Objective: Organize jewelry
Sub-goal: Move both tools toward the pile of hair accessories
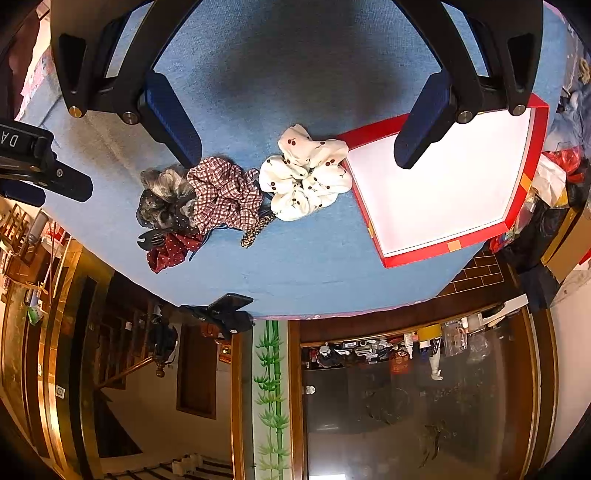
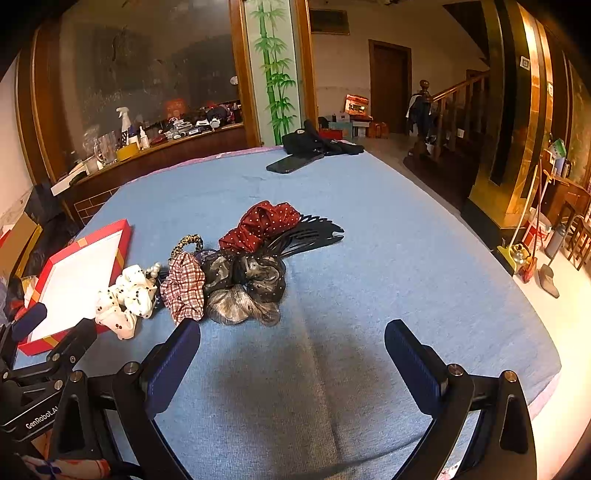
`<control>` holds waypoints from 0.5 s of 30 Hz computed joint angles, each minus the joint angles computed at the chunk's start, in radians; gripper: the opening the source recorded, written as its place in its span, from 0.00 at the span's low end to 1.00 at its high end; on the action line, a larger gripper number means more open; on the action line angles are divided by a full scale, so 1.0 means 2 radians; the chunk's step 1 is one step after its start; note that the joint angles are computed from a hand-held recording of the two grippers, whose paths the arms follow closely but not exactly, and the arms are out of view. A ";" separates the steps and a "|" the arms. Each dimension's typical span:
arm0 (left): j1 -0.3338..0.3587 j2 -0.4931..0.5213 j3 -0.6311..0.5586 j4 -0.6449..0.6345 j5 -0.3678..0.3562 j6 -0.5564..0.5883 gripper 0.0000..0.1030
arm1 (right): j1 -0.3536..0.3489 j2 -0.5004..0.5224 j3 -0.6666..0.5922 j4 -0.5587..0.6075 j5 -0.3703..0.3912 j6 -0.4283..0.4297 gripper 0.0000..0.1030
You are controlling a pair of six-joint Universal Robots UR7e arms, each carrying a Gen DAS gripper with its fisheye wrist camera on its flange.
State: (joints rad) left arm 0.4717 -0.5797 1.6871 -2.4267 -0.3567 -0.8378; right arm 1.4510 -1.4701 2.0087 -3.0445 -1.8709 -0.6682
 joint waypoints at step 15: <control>0.009 -0.004 0.011 -0.020 -0.002 -0.003 1.00 | 0.012 0.020 -0.003 -0.015 -0.021 -0.020 0.99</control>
State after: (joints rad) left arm 0.4897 -0.5885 1.7097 -2.4663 -0.3603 -0.8439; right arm 1.4755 -1.4295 2.0035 -3.0747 -1.9138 -0.7073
